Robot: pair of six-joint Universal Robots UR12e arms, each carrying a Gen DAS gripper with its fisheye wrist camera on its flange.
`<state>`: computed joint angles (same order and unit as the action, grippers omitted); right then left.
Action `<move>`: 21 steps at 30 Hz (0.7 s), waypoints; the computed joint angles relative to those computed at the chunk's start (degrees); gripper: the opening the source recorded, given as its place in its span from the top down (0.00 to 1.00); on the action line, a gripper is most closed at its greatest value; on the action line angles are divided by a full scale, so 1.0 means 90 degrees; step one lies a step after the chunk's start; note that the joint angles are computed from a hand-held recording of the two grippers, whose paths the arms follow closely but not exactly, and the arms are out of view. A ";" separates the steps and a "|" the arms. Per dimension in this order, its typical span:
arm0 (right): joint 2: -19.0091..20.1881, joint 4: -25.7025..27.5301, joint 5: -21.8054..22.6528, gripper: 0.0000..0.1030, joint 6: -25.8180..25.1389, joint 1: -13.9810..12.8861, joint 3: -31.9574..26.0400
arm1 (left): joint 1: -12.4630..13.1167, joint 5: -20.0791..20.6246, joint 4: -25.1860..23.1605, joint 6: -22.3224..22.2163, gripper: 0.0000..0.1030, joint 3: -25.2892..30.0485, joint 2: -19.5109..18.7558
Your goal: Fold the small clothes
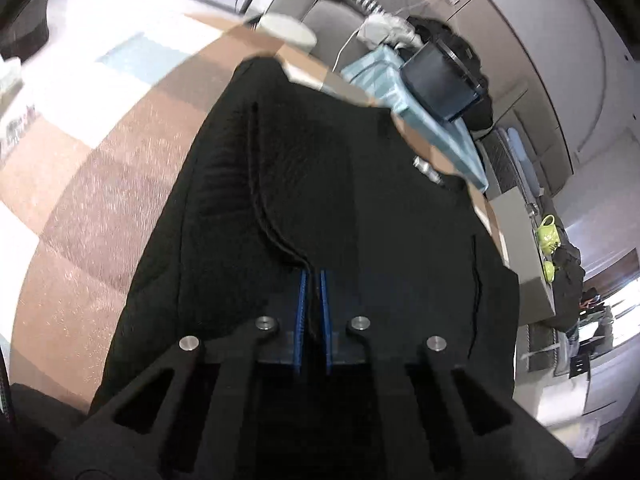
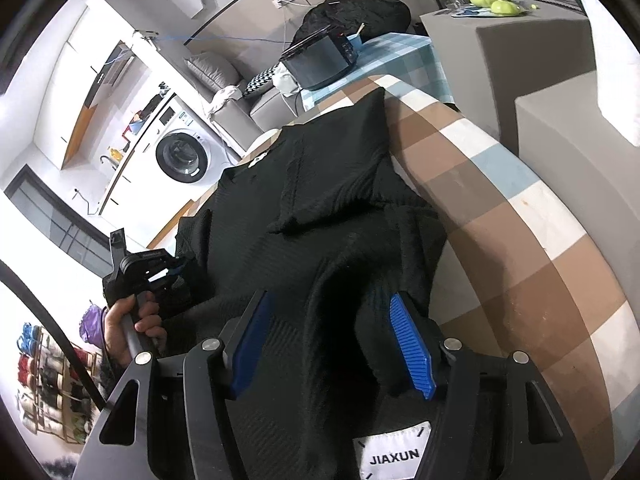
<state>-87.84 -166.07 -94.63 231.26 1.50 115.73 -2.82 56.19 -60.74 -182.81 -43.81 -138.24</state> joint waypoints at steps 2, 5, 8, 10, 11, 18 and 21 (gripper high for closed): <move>-0.0004 -0.0003 0.0010 0.39 -0.0019 -0.0009 0.0009 | -0.0055 -0.0027 0.0554 0.0189 0.96 -0.0232 0.0128; 0.0011 0.0018 0.0034 0.39 -0.0066 -0.0022 -0.0005 | -0.0145 -0.0609 0.0608 0.0997 0.94 -0.0356 0.0263; 0.0019 0.0045 0.0028 0.39 -0.0076 -0.0021 -0.0027 | -0.0194 -0.0952 0.0286 0.1573 0.58 -0.0391 0.0364; 0.0007 0.0044 0.0006 0.39 -0.0084 -0.0009 -0.0026 | -0.0198 -0.0800 0.0697 0.1440 0.32 -0.0640 0.0512; -0.0011 0.0042 -0.0022 0.39 -0.0093 0.0005 -0.0017 | -0.0176 -0.0796 0.1026 0.1329 0.32 -0.0823 0.0609; -0.0230 0.0102 -0.0175 0.39 -0.0324 0.0026 0.0130 | 0.0219 -0.0404 0.1779 0.1390 0.31 -0.1917 0.1385; -0.0437 0.0273 -0.0379 0.38 -0.0460 0.0050 0.0260 | 0.0525 -0.0201 0.2057 0.1433 0.30 -0.2530 0.1783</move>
<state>-91.77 -163.61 -98.04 227.12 1.95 118.07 1.91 54.38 -42.22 -169.91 -66.57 -122.20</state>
